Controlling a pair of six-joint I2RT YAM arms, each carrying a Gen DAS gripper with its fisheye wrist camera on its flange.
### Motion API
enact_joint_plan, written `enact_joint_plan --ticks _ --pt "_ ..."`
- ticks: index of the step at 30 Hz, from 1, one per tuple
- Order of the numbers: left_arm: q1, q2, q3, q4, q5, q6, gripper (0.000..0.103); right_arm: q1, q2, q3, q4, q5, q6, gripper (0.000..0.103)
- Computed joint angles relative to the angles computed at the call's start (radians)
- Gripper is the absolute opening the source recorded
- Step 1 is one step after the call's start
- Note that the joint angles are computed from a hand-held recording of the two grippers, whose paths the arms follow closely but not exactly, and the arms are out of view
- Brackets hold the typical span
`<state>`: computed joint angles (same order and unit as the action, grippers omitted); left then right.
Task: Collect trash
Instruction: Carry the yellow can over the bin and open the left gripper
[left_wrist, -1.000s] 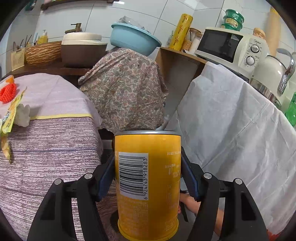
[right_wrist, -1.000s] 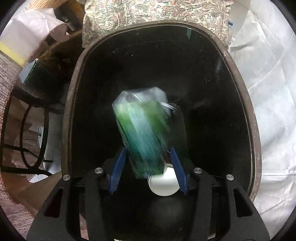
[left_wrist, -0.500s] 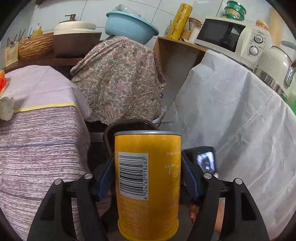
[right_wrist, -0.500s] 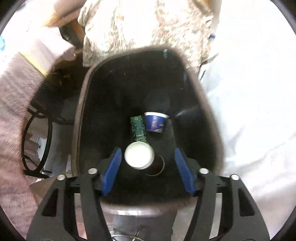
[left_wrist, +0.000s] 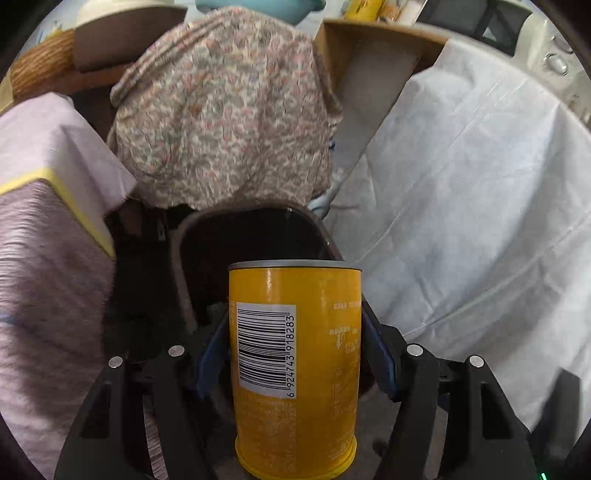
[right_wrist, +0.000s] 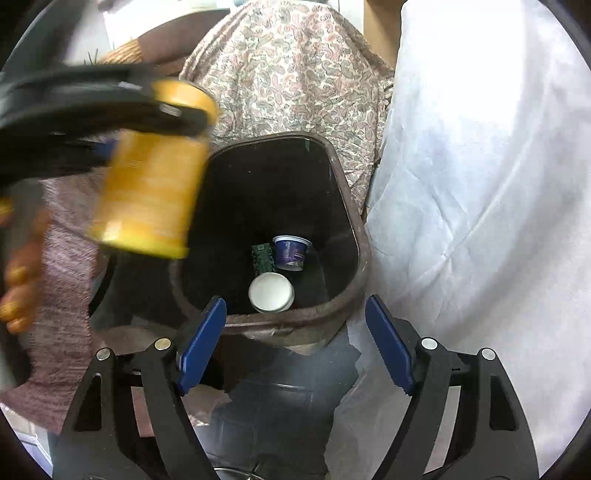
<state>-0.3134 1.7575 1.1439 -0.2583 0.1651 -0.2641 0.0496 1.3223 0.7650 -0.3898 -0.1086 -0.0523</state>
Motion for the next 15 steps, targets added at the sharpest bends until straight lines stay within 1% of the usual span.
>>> enact_joint_plan --ticks 4,7,8,12,14,15 --pt "-0.032 0.076 0.053 -0.002 -0.040 0.013 0.065 -0.006 -0.076 -0.049 -0.007 -0.008 -0.022 0.078" --pt "-0.045 0.135 0.109 -0.029 -0.057 0.024 0.065 -0.009 -0.066 -0.064 0.010 -0.034 -0.016 0.078" --pt "-0.048 0.147 0.122 -0.035 -0.063 0.027 0.065 -0.025 -0.076 -0.074 0.005 -0.043 -0.032 0.078" --pt "-0.054 0.173 0.152 -0.055 -0.072 0.036 0.066 -0.013 -0.061 -0.085 0.015 -0.025 -0.033 0.078" --pt "-0.055 0.175 0.160 -0.059 -0.070 0.038 0.072 -0.011 -0.053 -0.085 0.013 -0.028 -0.034 0.078" --pt "-0.055 0.163 0.149 -0.052 -0.074 0.038 0.075 -0.006 -0.074 -0.099 0.008 -0.024 -0.035 0.078"
